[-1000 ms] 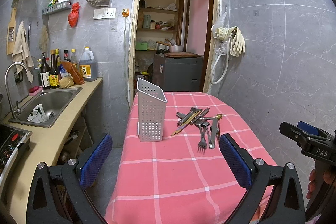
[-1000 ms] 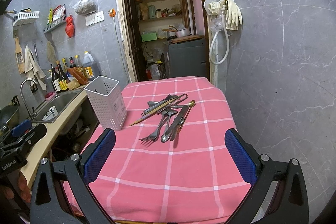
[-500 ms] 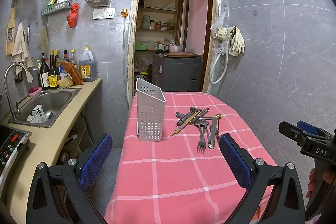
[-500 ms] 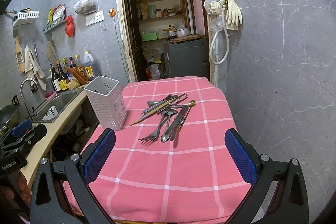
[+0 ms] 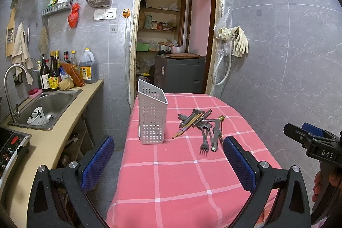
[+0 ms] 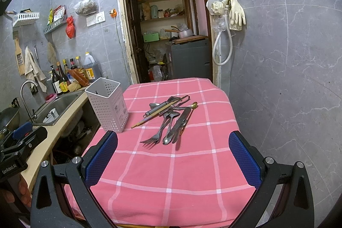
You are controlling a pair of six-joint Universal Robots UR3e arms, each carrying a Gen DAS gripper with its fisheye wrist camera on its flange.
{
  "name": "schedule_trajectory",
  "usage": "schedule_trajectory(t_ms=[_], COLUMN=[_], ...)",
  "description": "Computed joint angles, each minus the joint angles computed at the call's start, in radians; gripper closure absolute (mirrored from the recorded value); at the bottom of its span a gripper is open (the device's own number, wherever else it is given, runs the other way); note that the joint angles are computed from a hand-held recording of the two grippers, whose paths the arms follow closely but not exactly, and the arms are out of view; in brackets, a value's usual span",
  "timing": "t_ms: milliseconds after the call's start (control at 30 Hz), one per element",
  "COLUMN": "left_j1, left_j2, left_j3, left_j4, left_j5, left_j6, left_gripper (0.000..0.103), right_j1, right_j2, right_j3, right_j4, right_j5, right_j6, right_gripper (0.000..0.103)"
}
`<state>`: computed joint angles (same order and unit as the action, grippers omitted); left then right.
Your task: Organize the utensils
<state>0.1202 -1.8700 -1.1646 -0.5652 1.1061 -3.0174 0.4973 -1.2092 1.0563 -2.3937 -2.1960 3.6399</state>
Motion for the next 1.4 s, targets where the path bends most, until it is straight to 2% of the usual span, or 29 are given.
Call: schedule_trajectory(t_ms=[700,967,1200,1400], left_j1=[0.002,-0.046,-0.092,-0.145], left_j2=[-0.003,-0.035,-0.161,-0.351], left_j3=[0.005,0.016,0.212,0.542], left_j4=[-0.002,0.063,0.054,-0.037], left_j5=[-0.003,0.032,0.058,0.084], left_j6=[0.001,-0.036,-0.034,-0.035], left_gripper=[0.000,0.000,0.000,0.000], right_j1=[-0.003,0.002,-0.037,-0.116], right_j2=[0.001,0.021,0.038,0.080], right_j3=[-0.010,-0.040,-0.089,-0.179], right_j4=[-0.002,-0.046,-0.072,-0.073], right_j5=[0.000,-0.023,-0.014,0.042], right_j6=[-0.010,-0.056,-0.119,-0.160], right_gripper=[0.001,0.001,0.001,0.001])
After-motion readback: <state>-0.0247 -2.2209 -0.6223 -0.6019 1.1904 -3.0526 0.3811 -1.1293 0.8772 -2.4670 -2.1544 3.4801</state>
